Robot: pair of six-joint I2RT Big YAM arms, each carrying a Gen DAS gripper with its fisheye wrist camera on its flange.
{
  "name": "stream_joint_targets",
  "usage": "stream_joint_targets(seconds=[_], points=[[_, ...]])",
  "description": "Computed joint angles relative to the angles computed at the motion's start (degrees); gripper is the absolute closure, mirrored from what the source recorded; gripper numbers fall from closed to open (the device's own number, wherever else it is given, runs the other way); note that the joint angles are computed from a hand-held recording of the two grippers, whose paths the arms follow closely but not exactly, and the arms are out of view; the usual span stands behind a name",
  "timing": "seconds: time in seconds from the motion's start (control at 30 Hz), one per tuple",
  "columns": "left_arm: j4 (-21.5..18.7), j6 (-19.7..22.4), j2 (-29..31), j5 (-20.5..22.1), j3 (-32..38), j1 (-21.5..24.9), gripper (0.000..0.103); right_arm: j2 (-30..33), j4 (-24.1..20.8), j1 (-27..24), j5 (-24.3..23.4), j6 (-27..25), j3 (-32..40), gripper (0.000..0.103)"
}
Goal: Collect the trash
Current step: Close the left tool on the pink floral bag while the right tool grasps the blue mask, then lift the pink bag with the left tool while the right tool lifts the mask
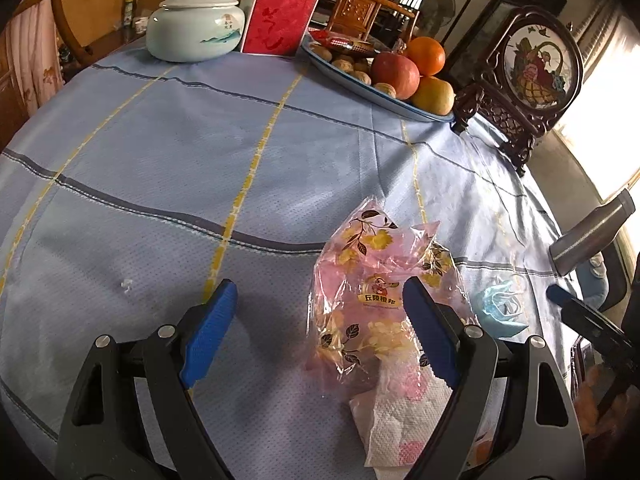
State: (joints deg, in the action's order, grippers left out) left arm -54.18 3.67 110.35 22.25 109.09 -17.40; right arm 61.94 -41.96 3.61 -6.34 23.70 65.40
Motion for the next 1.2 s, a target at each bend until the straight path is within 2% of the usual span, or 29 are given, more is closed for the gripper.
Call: stream_joint_targets(seconds=[0.07, 0.2, 0.23, 0.27, 0.3, 0.33, 0.37, 0.4, 0.53, 0.67, 0.73, 0.8, 0.83, 0.87, 0.9, 1.07, 1.13, 1.2], points=[[-0.03, 0.03, 0.14, -0.13, 0.21, -0.09, 0.021, 2.11, 0.25, 0.76, 0.84, -3.41, 1.17, 0.025], [-0.17, -0.12, 0.34, 0.49, 0.48, 0.06, 0.021, 5.69, -0.79, 2.55, 0.73, -7.06, 2.28, 0.021], [-0.27, -0.22, 0.41, 0.86, 0.58, 0.12, 0.021, 6.35, -1.59, 3.78, 3.04, -8.87, 2.62, 0.021], [-0.4, -0.26, 0.5, 1.19, 0.73, 0.16, 0.021, 6.53, -2.25, 4.93, 5.15, -9.94, 2.86, 0.025], [-0.48, -0.26, 0.53, 1.45, 0.78, 0.19, 0.021, 6.8, -3.05, 5.64, 6.13, -10.95, 3.34, 0.039], [-0.57, -0.24, 0.58, 1.78, 0.84, 0.24, 0.021, 7.04, -3.94, 5.43, 4.67, -10.54, 3.83, 0.09], [-0.64, -0.24, 0.58, 1.98, 0.87, 0.26, 0.021, 6.7, -3.63, 4.8, 2.79, -9.05, 3.69, 0.096], [-0.73, -0.25, 0.66, 2.28, 0.98, 0.27, 0.021, 5.5, -2.15, 4.25, 2.3, -6.99, 2.96, 0.096], [-1.38, -0.45, 1.26, 4.05, 1.84, 0.32, 0.021, 1.16, 1.32, 3.26, 3.97, -4.13, 1.08, 0.096], [-1.67, 0.28, 1.5, 5.09, 2.12, 0.11, 0.023, 0.47, 1.01, 1.46, 2.15, -0.88, 0.84, 0.096], [-2.47, 1.34, 1.61, 6.81, 2.3, 0.01, 0.034, 1.02, 0.1, 1.27, 2.1, -0.41, 0.99, 0.096], [-3.6, 2.74, 1.94, 7.68, 2.77, -0.25, 0.06, 1.16, -0.39, 1.24, 1.99, -0.24, 0.98, 0.096], [-3.52, 3.51, 1.77, 7.33, 2.51, -0.45, 0.067, 1.19, -0.49, 1.29, 2.39, -0.17, 1.03, 0.096], [-2.98, 4.05, 1.36, 6.85, 1.9, -0.58, 0.083, 1.07, -0.32, 1.46, 2.8, 0.05, 0.92, 0.096], [-2.1, 4.37, 0.8, 6.3, 1.13, -0.71, 0.088, 0.75, -0.07, 1.52, 3.11, 0.36, 0.75, 0.096], [7.09, 2.89, -4.04, 4.1, -5.36, -0.17, 0.091, 0.1, 1.27, 0.71, 2.85, 1.63, 0.3, 0.096], [9.39, 1.21, -5.7, 4.2, -7.49, 0.64, 0.091, -0.19, 1.5, 0.38, 2.38, 1.66, 0.08, 0.096], [10.92, -0.56, -7.57, 6.03, -9.82, 1.83, 0.091, -0.41, 1.73, 0.07, 2.34, 1.59, -0.12, 0.096]])
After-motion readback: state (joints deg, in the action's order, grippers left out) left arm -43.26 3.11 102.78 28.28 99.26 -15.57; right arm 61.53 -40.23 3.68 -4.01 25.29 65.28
